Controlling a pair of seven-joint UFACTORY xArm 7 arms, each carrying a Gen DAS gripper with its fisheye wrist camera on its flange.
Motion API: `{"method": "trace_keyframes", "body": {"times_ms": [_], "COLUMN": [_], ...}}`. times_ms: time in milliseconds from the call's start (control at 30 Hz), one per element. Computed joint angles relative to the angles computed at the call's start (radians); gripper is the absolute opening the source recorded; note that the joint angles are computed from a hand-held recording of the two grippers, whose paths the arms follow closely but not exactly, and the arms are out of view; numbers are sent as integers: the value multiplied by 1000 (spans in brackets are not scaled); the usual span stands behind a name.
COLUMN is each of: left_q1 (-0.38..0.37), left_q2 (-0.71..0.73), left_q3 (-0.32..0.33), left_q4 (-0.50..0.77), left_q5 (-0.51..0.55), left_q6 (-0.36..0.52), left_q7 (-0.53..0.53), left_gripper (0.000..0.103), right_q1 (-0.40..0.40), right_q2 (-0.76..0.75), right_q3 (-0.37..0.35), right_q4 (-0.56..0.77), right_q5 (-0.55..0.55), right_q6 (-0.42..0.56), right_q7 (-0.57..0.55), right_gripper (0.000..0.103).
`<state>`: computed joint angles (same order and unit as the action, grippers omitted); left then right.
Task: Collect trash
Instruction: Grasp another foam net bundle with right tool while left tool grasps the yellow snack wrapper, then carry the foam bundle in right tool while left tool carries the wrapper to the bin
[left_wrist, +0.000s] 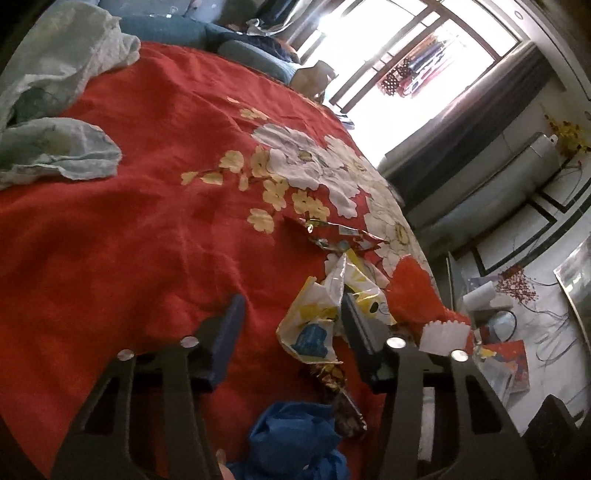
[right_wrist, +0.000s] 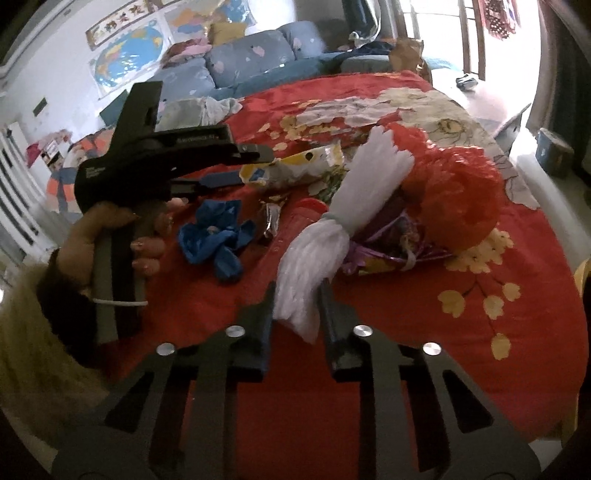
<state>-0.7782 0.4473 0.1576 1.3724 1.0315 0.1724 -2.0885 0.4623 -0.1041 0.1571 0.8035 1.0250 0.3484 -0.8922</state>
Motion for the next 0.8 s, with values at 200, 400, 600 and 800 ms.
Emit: {"method": "trace_keyframes", "body": {"times_ms": [200,400,600,800], "left_q1": [-7,-48,-54,-39], "left_q2": [8,-29,-88,-142], "left_q3": [17,42,-13,-82], "left_q4": [13,10,-1,-12], "left_q5": [-14,131,249,333], "left_q6": [-26,23,147,238], "left_q7": [34,-75,-119,-145], "left_gripper": [18,7,6,6], "right_q1": [6,24,40,52], "right_q2": [-43,-75,-98,-132], "right_q3": [-10,-31,-56,-72], "right_q4": [-18,-32,-41,-48], "right_q5": [5,14,41,106], "right_q6": [-26,-56,-45,-16], "right_q7": [11,3,-27,-104], "right_gripper": [13,13,13,13]}}
